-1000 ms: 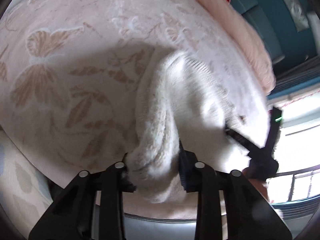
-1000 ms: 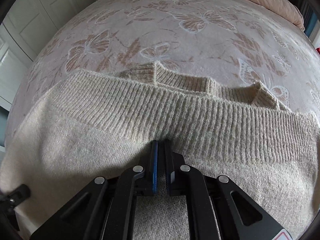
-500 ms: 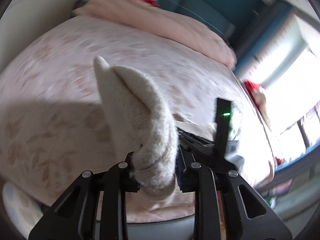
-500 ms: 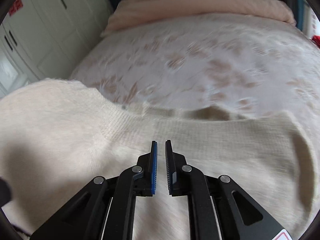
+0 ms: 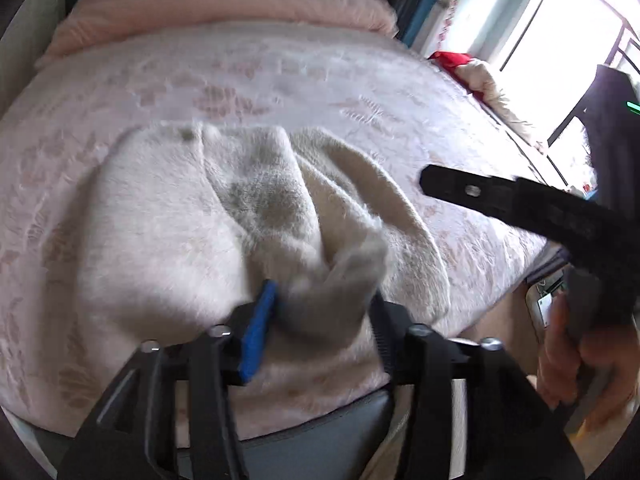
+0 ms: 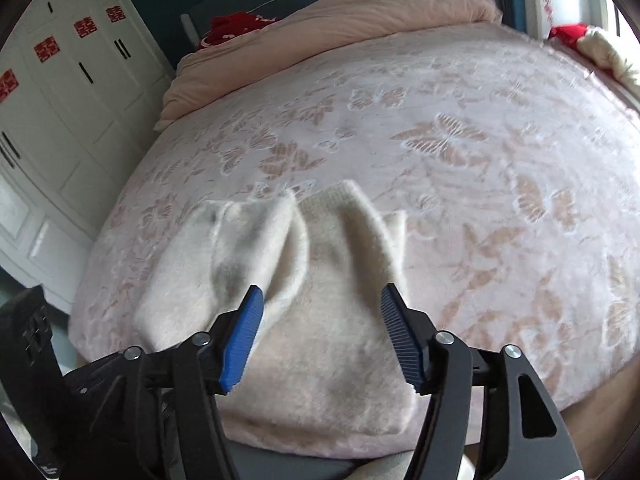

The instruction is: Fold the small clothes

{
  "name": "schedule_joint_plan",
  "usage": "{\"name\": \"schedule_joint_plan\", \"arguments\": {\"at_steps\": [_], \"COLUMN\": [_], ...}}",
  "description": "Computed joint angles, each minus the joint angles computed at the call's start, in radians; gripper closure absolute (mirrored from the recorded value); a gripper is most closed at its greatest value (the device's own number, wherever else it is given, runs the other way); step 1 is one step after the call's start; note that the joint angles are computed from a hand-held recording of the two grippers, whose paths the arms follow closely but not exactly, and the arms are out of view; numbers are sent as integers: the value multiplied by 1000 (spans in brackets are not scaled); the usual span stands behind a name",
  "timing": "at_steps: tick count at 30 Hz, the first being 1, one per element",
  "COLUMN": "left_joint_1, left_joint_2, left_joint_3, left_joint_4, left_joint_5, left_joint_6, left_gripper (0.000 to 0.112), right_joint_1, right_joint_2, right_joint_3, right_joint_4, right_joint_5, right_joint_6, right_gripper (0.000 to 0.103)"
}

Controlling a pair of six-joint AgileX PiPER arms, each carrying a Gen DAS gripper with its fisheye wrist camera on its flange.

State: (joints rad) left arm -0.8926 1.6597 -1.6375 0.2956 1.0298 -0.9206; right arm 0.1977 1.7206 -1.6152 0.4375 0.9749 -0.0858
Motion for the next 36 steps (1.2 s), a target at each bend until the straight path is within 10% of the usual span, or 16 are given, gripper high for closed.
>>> {"name": "schedule_joint_plan", "arguments": {"at_steps": [4, 11, 12, 14, 19, 27, 32, 36], "left_joint_1": [-70, -32, -14, 17, 65, 91, 52, 76], "left_joint_2": [-139, -222, -218, -205, -193, -110, -117, -121], "left_joint_3": [137, 357, 367, 383, 364, 318, 309, 325], "left_joint_4": [143, 184, 180, 150, 69, -16, 33, 6], "left_joint_5": [86, 112, 103, 78, 70, 45, 87, 70], "left_joint_6": [-95, -155, -154, -121, -48, -10, -50, -49], "left_gripper": [39, 38, 39, 55, 83, 90, 87, 86], "right_joint_1": [-4, 116, 134, 162, 94, -56, -92, -58], "right_joint_2": [96, 330, 355, 381, 169, 149, -53, -11], "right_joint_3": [-50, -327, -360, -411, -281, -5, 214, 236], "right_joint_4": [203, 52, 43, 31, 124, 104, 223, 249], "right_joint_5": [48, 168, 180, 193, 56, 39, -91, -43], "right_joint_6": [-58, 168, 178, 188, 96, 29, -85, -90], "right_gripper": [34, 36, 42, 93, 95, 89, 41, 41]}}
